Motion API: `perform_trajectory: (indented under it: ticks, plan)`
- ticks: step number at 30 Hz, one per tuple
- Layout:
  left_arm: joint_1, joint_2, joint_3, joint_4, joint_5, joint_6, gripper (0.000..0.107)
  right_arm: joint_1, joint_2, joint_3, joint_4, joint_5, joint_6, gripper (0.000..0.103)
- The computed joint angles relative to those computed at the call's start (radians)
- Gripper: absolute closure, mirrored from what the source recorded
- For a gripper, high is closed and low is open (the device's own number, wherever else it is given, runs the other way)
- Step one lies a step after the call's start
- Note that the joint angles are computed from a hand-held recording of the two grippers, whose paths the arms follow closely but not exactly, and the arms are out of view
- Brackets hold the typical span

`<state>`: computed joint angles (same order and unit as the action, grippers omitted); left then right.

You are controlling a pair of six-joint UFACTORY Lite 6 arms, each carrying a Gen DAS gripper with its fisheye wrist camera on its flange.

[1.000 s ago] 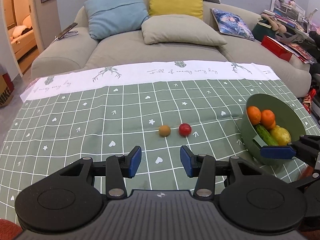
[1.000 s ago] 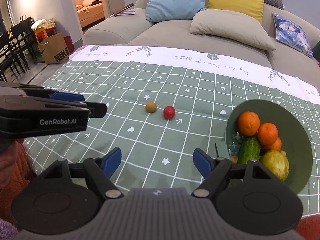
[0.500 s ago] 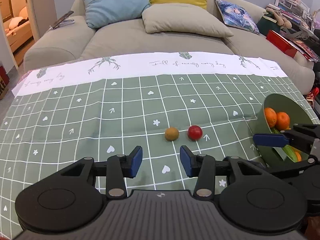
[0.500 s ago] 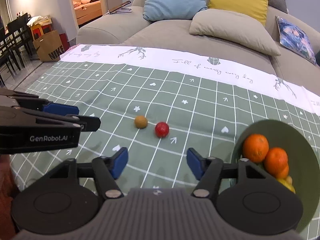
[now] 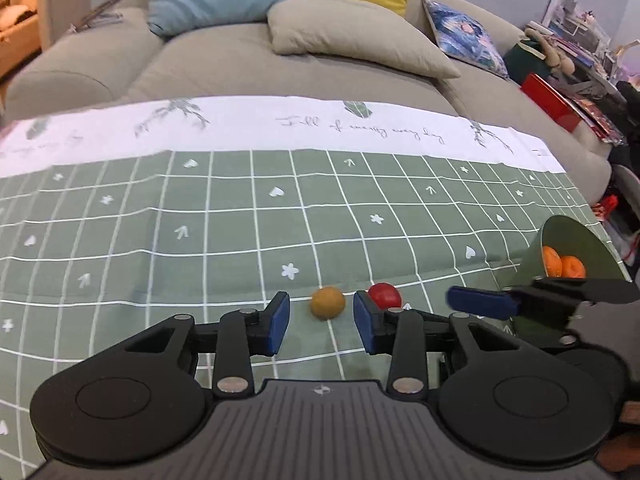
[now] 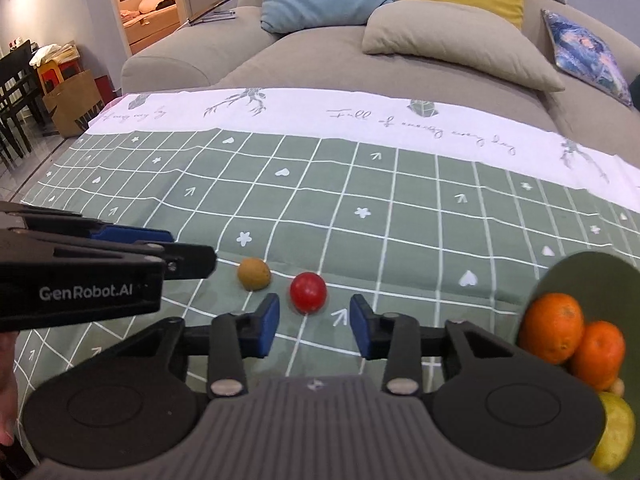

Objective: Organize fruits
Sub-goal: 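Grasp the red fruit with the right tool while the left tool grasps the small brown fruit, then carry the red fruit with the right tool while the left tool carries the brown fruit over the colander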

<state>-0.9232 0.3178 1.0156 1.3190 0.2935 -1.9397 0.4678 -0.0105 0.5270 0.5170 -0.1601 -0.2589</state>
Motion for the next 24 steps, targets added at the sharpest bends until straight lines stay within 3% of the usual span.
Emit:
perform_trajectory:
  ticks: [12,18,21,24]
  plan:
    - [0.078,0.094,0.048,0.047,-0.118,-0.025,0.064,-0.008,0.241,0.111,-0.258,-0.109,0.238,0.074]
    - [0.088,0.166,0.114,-0.108,-0.139,0.138,0.064,-0.029,0.265,0.119,-0.371,-0.118,0.339,0.082]
    - [0.087,0.202,0.151,-0.184,-0.137,0.219,0.064,-0.022,0.257,0.116,-0.299,-0.109,0.266,0.082]
    - [0.088,0.230,0.181,-0.256,-0.134,0.297,0.068,-0.031,0.255,0.110,-0.339,-0.112,0.303,0.082]
